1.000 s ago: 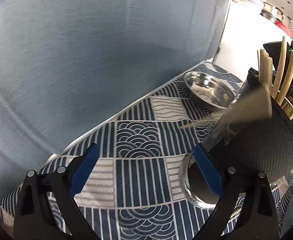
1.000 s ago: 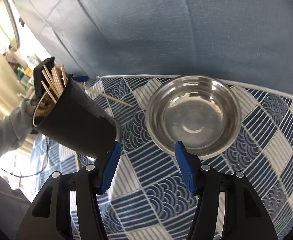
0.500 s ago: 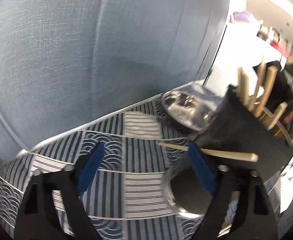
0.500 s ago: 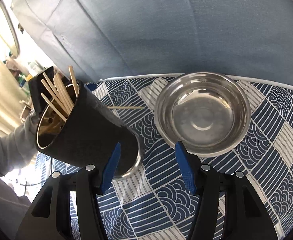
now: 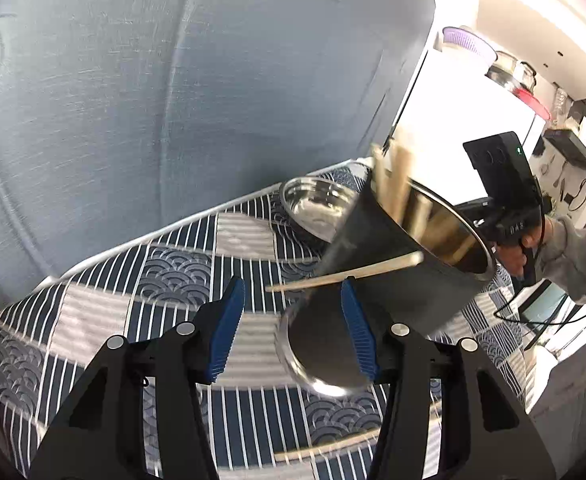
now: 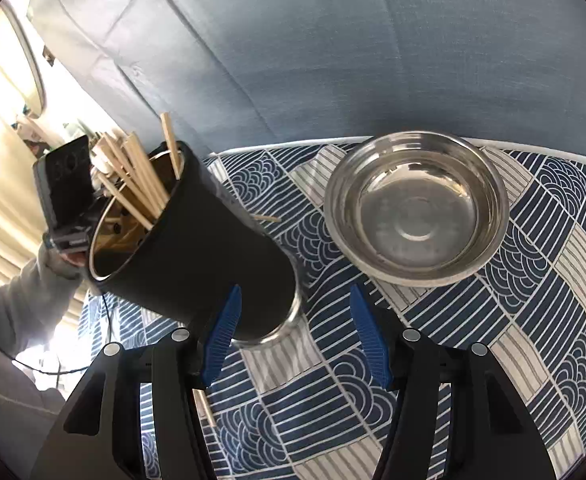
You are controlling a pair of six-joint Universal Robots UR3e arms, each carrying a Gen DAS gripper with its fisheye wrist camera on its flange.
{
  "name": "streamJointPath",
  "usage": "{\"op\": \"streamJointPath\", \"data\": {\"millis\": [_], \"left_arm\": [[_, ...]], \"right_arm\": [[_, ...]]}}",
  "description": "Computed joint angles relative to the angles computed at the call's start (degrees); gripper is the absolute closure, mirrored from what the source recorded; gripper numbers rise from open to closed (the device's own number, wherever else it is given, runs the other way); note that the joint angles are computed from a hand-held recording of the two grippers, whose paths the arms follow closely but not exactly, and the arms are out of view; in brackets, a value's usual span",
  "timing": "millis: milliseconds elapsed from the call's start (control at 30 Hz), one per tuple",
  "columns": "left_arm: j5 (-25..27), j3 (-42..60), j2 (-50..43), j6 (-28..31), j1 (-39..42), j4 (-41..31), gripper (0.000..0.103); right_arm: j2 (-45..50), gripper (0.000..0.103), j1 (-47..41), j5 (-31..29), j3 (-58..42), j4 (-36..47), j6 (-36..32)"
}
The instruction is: Organize utensils
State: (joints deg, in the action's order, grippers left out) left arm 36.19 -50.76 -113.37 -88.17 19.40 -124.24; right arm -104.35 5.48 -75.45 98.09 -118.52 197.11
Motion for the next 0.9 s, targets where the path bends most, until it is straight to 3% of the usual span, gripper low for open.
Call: {"op": "streamJointPath", "data": {"millis": [200, 300, 567, 733, 900], "left_arm": [[4.42, -12.7, 10.16, -1.62, 5.9, 3.3, 0.051], [7.37, -19.97, 15.16, -3.63, 8.24, 7.47, 0.04], [14.39, -36.09, 26.38, -7.23, 14.83, 13.99, 0.03], [17.8, -42.4, 31.8, -7.8, 19.12, 14.79, 0.026], [20.65, -48.34, 38.81, -4.13, 24.89, 11.55, 0.025]], "right_arm": [[0.32, 0.05, 4.48, -0.08, -0.22, -0.55, 1.89], [1.7, 0.05, 7.55, -0.26, -0.81, -0.72, 2.73], [10.41, 0.05, 19.06, -4.61, -5.92, -0.03, 3.92], [19.96, 0.057, 24.5, -7.01, -14.39, 4.65, 2.6], [31.43, 0.062, 28.02, -9.41, -29.63, 13.47, 1.3]]}}
